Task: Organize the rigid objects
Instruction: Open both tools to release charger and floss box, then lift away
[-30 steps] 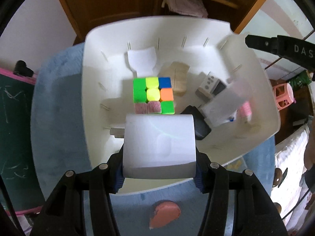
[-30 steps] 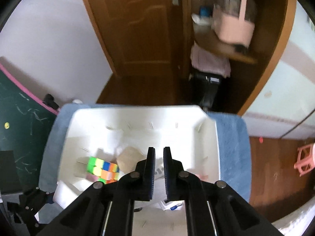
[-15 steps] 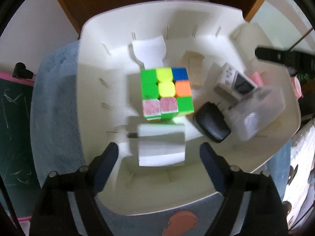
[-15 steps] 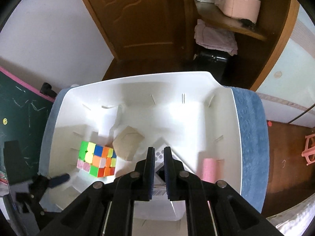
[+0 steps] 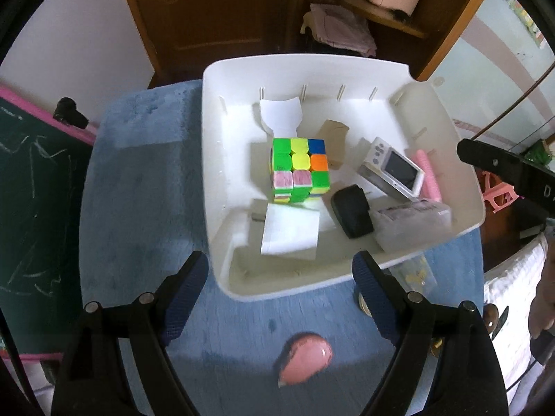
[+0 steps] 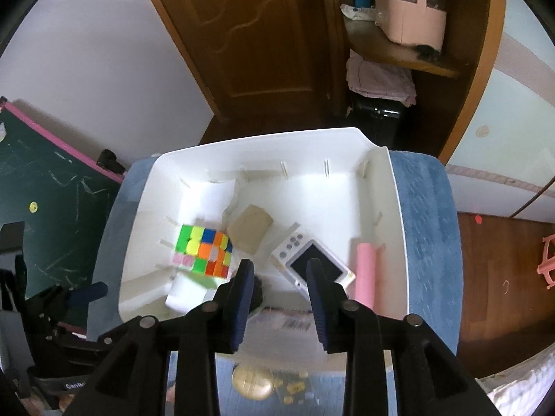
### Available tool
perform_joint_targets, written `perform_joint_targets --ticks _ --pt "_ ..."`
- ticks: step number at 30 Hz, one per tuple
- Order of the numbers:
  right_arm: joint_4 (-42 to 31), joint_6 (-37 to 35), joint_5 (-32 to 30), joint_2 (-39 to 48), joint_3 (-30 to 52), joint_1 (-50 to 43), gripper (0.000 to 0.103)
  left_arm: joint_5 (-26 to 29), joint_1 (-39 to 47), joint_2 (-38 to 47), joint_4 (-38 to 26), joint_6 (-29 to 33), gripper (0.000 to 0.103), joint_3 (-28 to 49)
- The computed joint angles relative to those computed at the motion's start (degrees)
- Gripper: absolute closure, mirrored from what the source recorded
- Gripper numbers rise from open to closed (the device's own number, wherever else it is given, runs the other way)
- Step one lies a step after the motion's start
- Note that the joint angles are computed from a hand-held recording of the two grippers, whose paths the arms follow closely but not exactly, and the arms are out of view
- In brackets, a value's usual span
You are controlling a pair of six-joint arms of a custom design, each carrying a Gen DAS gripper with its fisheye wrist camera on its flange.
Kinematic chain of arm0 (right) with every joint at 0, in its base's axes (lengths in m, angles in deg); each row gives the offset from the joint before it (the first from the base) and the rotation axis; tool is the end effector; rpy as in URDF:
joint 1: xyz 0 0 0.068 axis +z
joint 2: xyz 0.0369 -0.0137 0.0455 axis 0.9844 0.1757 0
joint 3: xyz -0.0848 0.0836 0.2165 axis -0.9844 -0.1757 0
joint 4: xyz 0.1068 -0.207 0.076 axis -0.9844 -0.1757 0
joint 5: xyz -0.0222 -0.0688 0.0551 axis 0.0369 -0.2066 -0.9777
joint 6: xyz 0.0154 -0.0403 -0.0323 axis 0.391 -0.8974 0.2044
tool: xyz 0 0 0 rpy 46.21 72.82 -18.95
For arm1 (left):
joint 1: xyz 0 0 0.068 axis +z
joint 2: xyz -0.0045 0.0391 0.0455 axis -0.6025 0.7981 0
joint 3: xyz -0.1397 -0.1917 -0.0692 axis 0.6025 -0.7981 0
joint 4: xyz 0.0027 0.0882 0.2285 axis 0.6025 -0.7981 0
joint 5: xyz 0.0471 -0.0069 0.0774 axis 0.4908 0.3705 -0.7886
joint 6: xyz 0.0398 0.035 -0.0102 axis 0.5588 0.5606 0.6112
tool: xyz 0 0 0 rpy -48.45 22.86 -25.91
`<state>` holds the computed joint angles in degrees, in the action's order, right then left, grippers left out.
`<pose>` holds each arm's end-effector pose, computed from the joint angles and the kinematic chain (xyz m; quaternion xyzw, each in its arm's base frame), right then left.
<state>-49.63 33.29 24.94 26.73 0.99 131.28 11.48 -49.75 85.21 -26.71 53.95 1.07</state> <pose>0.2010 0.2400 0.2252 0.0007 0.9680 0.1120 0.2245 0.1916 -0.0465 0.1976 0.1011 0.9827 -0.0625 0.1418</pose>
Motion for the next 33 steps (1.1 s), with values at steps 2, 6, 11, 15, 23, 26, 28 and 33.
perform_joint_targets --ticks 2,6,11,15,23,26,28,33 --pt "-1.25 1.36 1.05 -2.19 -0.63 1.84 0.071 -0.3 -0.26 -4.0 -2.29 -0.22 0.016 -0.52" --pt "-4.63 4.83 3.89 -7.1 -1.54 6.28 0.071 -0.44 0.41 -10.62 -7.51 0.09 0.016 0.24" --pt "-9.35 9.09 8.18 -11.79 -0.94 12.18 0.068 -2.03 -0.22 -17.62 -13.17 -0.68 0.016 2.45" --pt "-14.14 13.41 12.82 -14.9 0.51 17.92 0.053 -4.79 -3.32 -22.54 -16.51 -2.29 0.016 3.85" --pt "-25.06 24.23 21.55 -16.28 3.66 30.16 0.042 -10.2 -12.78 -30.73 -22.82 -8.18 0.016 5.08" --pt "-29.69 30.34 24.42 -15.22 4.01 35.58 0.037 -11.4 -15.96 -33.32 -24.61 -10.13 0.016 4.99" --pt "-32.09 34.31 25.18 -14.45 3.53 38.78 0.037 -13.17 -19.01 -34.78 -25.66 -12.0 0.014 4.5" --pt "-34.36 42.71 24.38 -12.76 0.05 44.91 0.036 -14.12 -23.21 -38.15 -26.33 -14.49 0.003 0.49"
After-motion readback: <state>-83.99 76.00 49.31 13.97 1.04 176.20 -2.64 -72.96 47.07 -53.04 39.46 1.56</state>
